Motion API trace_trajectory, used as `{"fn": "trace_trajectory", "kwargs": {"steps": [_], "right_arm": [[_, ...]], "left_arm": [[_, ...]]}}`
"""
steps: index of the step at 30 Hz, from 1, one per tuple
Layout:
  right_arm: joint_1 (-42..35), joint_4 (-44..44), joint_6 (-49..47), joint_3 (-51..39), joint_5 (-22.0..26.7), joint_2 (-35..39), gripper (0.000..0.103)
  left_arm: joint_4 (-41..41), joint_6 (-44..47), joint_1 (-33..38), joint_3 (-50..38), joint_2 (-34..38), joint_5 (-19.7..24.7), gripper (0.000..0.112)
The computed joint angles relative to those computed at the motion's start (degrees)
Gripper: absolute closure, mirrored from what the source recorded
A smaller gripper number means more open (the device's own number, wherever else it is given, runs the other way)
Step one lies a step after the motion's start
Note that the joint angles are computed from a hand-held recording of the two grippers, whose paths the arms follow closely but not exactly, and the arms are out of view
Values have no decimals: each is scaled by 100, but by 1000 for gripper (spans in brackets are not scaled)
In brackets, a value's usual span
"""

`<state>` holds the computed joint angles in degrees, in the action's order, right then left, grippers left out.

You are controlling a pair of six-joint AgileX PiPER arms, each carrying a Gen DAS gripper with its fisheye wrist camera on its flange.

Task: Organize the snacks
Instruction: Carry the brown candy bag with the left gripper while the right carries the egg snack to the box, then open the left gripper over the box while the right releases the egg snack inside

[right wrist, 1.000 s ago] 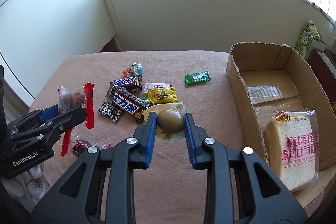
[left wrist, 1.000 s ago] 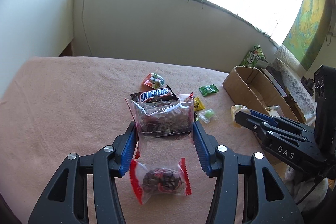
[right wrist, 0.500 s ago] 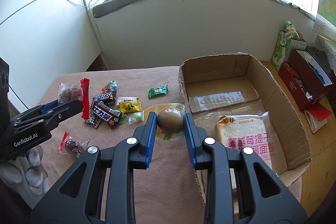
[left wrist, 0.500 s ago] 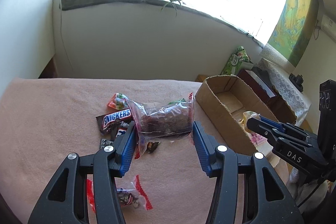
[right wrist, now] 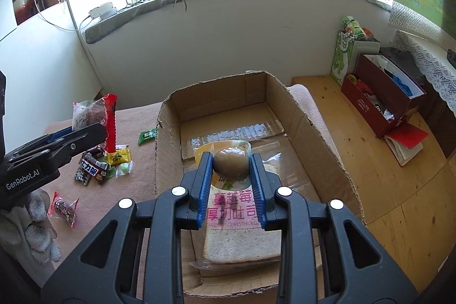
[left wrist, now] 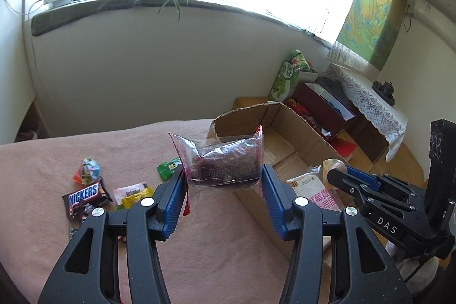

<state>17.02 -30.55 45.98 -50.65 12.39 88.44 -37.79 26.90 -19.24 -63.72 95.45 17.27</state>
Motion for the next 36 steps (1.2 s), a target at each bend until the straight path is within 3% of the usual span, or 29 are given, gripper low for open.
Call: {"fn": "trace_trajectory", "kwargs": {"steps": [7,16,29,30,34,36], "right_arm": [[-477,417,-585,81,-79,37,75],[-771,700,-959,111,-171,139,75],[-718,335,-575,119,-129,191,74],[-706,259,-497,119,-115,191,74],[-642,-227,2,145,-72,151,53],[-623,-297,69,166,-59,123,53]], "left_arm": [[726,-784,-348,-554,481,96,61],[1055,-1105,-617,-826,708,241,61],[1472,-1530,-784,-1057,803,364,55],[1461,-1520,-776,-1051,791,362,55],[1334,-1393,-744,-1030,752,358,55],[1350,-1414,-758,-1025,735,350,55]]}}
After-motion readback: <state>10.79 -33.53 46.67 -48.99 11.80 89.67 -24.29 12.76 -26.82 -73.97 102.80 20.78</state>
